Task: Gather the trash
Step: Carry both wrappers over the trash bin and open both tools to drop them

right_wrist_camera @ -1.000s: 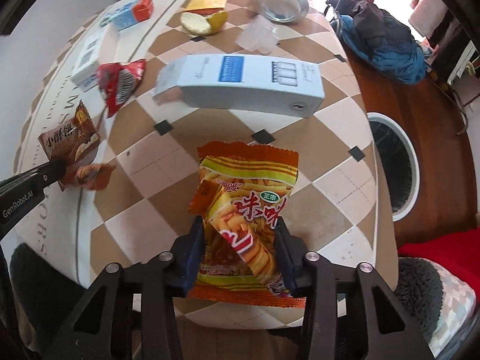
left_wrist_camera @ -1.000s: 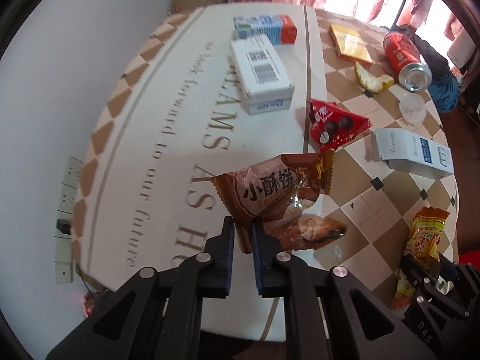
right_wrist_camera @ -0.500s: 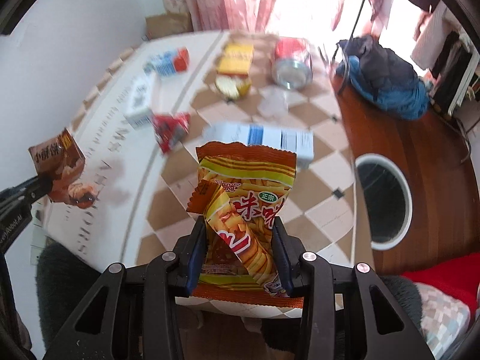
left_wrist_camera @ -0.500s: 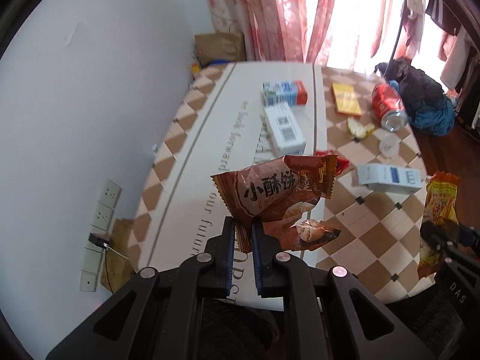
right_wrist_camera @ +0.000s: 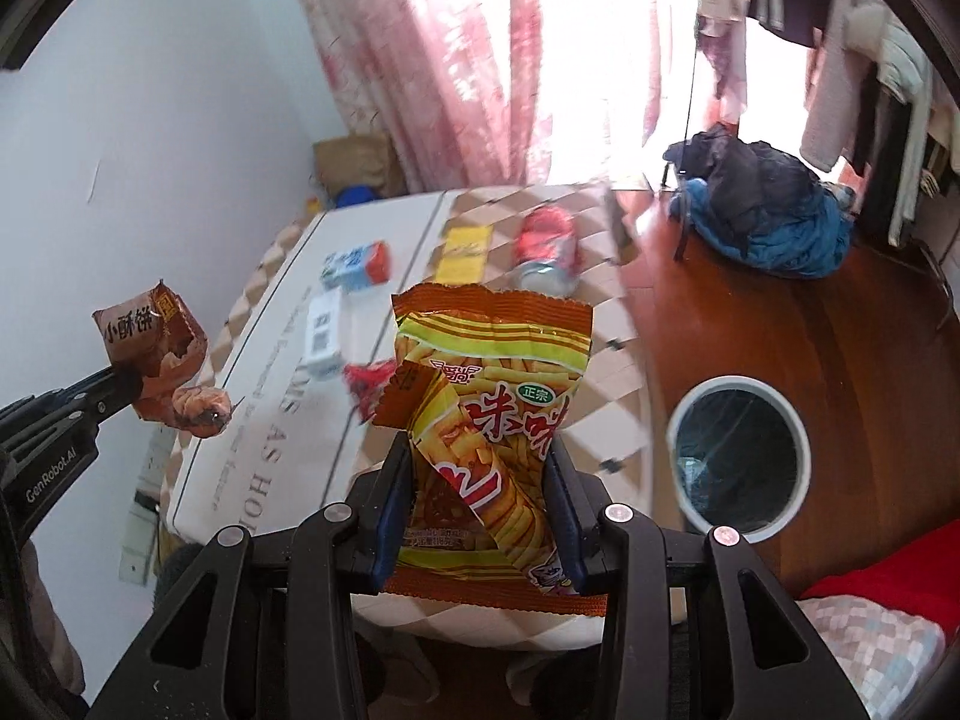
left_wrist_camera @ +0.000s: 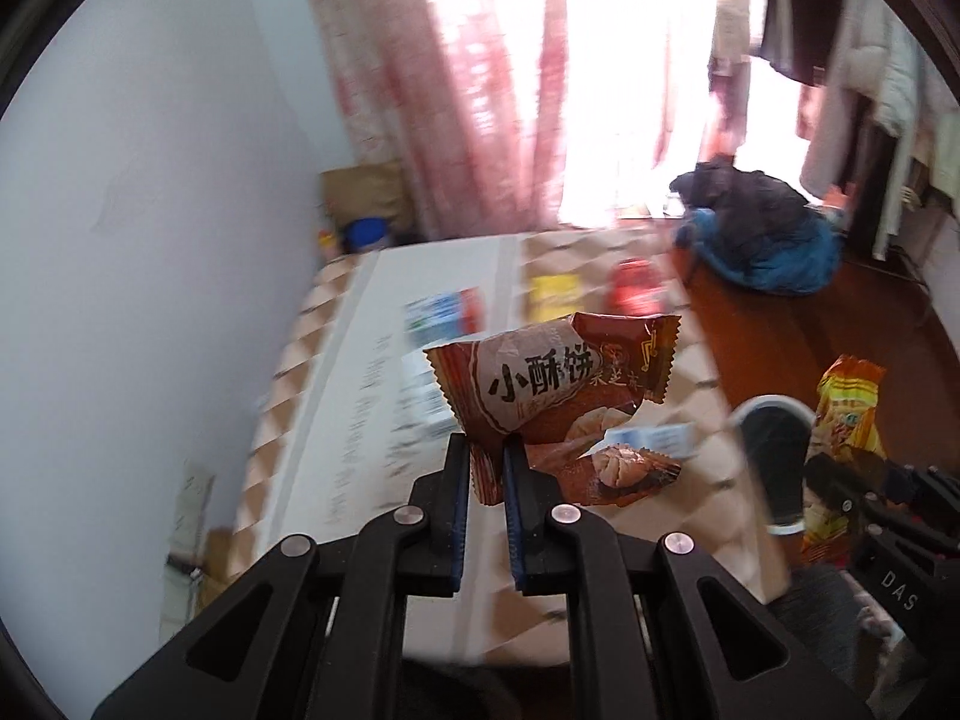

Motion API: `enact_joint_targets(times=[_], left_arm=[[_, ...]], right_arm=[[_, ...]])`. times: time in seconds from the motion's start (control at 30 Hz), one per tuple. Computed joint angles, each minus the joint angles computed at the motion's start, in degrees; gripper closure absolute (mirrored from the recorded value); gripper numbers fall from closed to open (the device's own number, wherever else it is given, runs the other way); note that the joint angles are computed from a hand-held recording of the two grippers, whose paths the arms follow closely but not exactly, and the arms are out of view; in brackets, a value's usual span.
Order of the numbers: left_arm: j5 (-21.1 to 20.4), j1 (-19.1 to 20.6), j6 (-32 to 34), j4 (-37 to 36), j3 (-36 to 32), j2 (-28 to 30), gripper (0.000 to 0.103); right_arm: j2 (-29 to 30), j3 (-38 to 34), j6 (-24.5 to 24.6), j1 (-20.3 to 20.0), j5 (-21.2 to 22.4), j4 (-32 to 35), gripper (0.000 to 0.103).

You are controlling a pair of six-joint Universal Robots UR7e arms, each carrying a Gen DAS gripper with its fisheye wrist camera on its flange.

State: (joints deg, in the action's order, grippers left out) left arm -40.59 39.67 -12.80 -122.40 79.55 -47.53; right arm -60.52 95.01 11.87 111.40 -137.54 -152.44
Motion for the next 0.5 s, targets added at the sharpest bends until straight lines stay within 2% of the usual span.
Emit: enact_joint_targets(times=[0.17, 0.27, 0.37, 0.43, 0.5], left_arm=[[-7.8, -1.3, 2.5, 0.6, -9.4, 10.3, 0.095], [-14.1, -1.1, 2.3, 4.2, -18.3, 18.8, 0.095], [-20.1, -0.3, 1.1, 11.0, -30.0, 29.4, 0.094], [-22.2, 0.3, 0.7, 15.3, -36.6, 35.0, 0.094], [-24.8, 1.2, 0.6, 22.3, -47.0, 42.6, 0.091]], right_arm=[[-7.8, 4.5, 1.0, -3.6, 1.3, -1.6, 0.060], [-12.8, 7.1, 0.9, -7.2, 0.9, -2.3, 0.060], [-17.1, 9.3, 0.2, -12.6, 1.6, -2.4, 0.060], [-19.7, 10.6, -0.1, -17.3, 3.3, -1.9, 0.060], [-21.7, 11.6, -0.2, -22.7, 6.8, -1.3, 0.060]])
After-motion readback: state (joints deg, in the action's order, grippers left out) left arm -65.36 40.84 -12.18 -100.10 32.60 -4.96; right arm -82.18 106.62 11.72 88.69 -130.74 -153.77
